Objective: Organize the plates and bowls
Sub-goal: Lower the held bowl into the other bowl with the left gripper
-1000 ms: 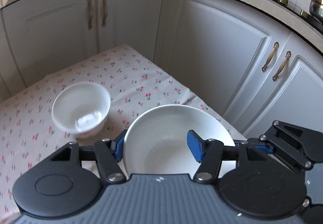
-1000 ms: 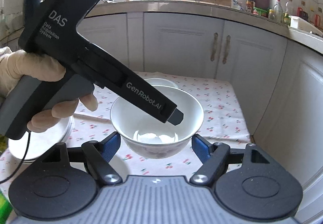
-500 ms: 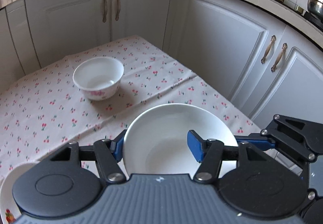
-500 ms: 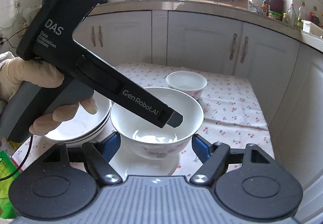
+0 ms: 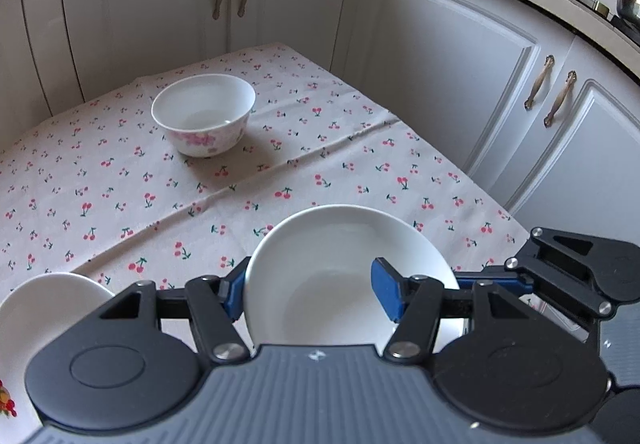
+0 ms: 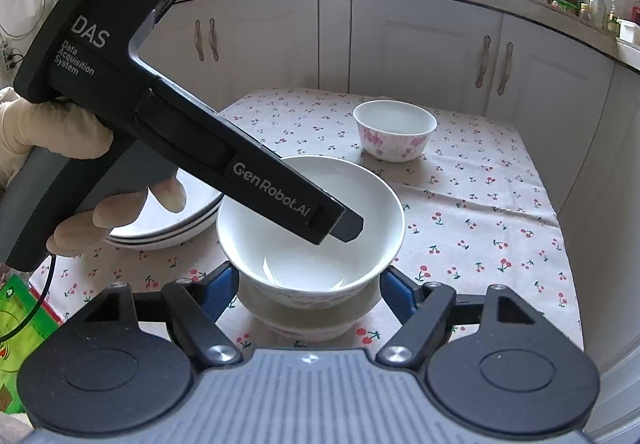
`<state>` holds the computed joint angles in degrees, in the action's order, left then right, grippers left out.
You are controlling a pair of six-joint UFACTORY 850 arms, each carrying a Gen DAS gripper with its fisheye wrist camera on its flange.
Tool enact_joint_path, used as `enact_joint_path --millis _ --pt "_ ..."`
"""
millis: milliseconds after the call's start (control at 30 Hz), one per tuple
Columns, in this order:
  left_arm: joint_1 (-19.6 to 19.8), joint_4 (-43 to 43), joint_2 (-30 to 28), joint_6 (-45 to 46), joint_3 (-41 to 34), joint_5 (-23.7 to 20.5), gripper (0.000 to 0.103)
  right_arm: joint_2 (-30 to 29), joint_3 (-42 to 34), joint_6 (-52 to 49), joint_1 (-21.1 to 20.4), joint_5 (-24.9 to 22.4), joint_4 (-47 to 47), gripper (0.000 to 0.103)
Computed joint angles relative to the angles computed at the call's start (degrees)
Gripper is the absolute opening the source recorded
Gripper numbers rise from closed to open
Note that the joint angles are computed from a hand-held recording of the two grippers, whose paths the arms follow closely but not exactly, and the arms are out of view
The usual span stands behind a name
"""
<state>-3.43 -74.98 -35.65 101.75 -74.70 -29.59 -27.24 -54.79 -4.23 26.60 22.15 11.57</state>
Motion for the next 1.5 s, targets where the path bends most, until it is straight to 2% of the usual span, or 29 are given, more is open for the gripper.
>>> enact_joint_path --millis 367,767,833,900,967,1100,1233,1500 --pt "-0.5 -1.7 0.1 4.5 1.2 1.5 0.061 -0.4 0.0 -1.1 -0.1 -0.6 0.5 0.081" --pt "-0.4 -0.7 -0.4 4.1 1.1 1.8 0.061 -0.4 0.2 -1.9 0.0 -0.5 1.0 0.082" --pt "-0.3 -1.1 -0.4 4.7 1.2 1.8 0.062 -0.4 0.3 -2.3 0.0 -0.3 1.4 0.083" --pt "-0.2 -1.2 -0.3 5.1 1.3 1.5 0.063 -0.1 0.7 -1.1 0.0 0.6 0.2 0.093" --pt "0.1 -1.5 0.0 5.6 1.5 1.1 0.063 0.6 1.5 1.4 -0.1 1.9 -2.5 0.096" --pt "0.7 -3.6 0.6 7.5 2.2 1.7 0.063 1.1 1.9 2.2 -0.1 3.1 -3.1 0.096" --pt "2.2 -5.0 1.1 8.7 3.0 0.5 0.067 0.9 1.7 1.7 -0.4 2.9 -2.1 0.096" --pt "4.2 -5.9 0.4 9.2 3.8 -2.6 0.068 1.0 2.0 2.2 -0.4 2.5 -2.8 0.096"
